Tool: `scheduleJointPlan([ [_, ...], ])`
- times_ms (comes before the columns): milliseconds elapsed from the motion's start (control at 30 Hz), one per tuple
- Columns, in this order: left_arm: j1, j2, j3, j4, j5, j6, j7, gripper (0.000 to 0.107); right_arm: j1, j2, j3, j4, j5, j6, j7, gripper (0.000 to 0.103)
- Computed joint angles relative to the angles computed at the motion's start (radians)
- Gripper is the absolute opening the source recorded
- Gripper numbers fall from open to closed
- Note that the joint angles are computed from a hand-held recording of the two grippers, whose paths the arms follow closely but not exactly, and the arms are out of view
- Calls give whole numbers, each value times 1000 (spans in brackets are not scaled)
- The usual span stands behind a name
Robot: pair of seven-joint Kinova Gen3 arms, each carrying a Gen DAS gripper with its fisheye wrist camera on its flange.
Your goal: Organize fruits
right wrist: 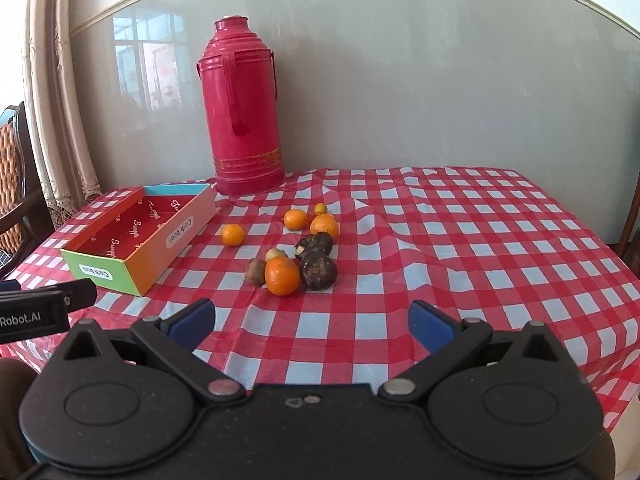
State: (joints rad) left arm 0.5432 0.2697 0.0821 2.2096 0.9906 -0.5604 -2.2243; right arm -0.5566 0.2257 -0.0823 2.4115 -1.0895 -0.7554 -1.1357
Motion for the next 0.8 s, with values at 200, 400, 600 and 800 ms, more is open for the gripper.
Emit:
scheduleJointPlan([
  [200,2,-2,4,9,-13,-24,12,103,-7,0,-4,0,-4,-14,6,97],
  [400,0,-3,4,7,-8,-18,11,103,-8,-1,-5,-3,-11,-13,12,97],
  [600,0,-5,4,12,-7,-19,13,103,-18,-9,-13,-8,-14,-32,36,97],
  [800,-1,-6,5,12,-2,-20,11,103,-20,-7,-18,-11,-9,-42,47,97],
])
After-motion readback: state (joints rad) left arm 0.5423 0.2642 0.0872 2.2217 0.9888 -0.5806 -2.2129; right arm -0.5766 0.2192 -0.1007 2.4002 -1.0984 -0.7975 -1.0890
